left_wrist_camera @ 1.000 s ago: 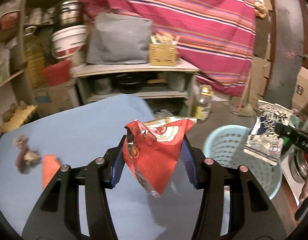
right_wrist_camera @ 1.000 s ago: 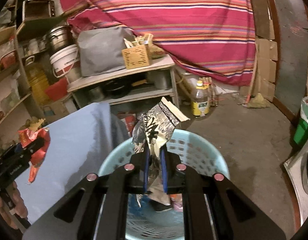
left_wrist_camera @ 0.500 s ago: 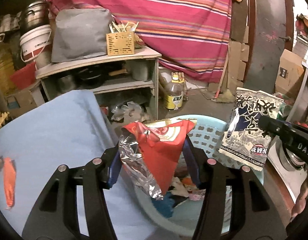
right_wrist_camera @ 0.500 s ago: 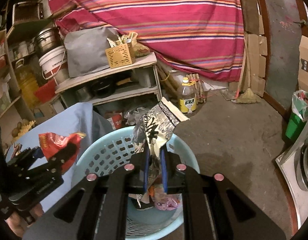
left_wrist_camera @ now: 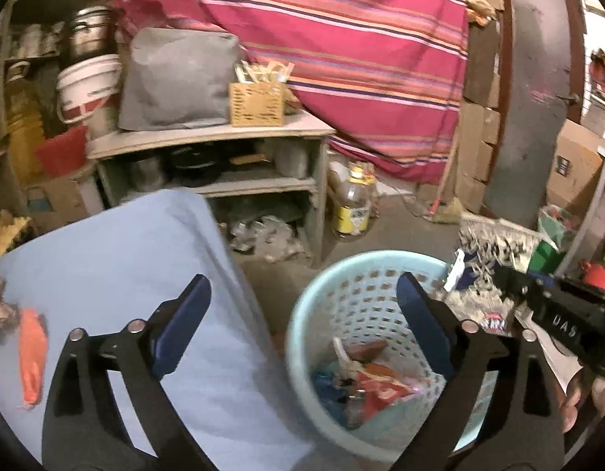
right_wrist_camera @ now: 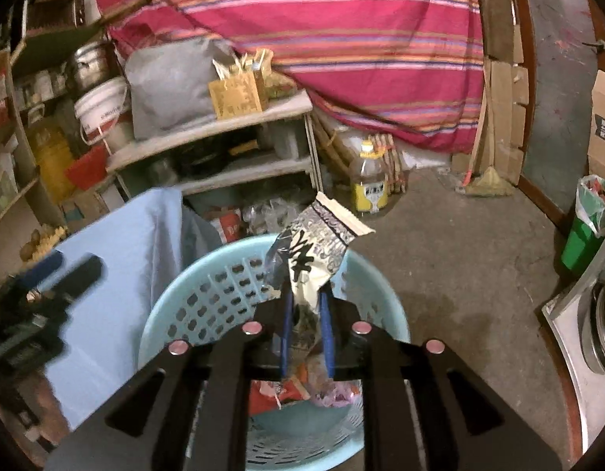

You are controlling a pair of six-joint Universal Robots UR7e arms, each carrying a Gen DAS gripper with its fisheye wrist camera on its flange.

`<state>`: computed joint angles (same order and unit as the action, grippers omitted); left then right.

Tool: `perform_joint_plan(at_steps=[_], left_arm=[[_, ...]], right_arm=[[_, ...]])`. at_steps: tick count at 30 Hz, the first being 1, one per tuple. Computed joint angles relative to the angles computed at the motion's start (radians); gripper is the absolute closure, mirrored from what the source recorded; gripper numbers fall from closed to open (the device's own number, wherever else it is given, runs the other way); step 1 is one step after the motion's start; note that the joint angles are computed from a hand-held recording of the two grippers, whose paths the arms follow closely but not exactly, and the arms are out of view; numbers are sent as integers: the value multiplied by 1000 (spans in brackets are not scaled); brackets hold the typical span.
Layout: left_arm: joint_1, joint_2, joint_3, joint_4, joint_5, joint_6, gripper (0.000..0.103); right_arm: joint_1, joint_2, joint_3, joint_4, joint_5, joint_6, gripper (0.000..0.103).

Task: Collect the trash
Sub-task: 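Carry both bags over the basket and open the left then right tool, then grasp the orange chip bag on the table with the right tool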

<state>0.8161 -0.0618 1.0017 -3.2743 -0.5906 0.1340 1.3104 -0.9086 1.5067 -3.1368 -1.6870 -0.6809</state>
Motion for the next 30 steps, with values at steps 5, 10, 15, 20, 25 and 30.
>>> perform_joint_plan(at_steps=[5,10,15,20,25,30], left_arm=[[0,-57,88,-70,51,9,6],[5,-130,205,-170,123,63,6],[25,-231,352,-278,190,89,6],[52,-308,455,-433,278,199,6],[81,-367,535,-624,342,307,5],[140,-476,698,-573,360,117,5]], right_arm=[[25,46,-32,17,-113,24,42],[55,50,-1,-59,-146,28,29],[106,68,49,-185,-147,1,17],[169,107,77,-214,-158,-5,9],[237,181,94,-289,-198,-60,7],[287,249,85,-295,-229,-81,7]])
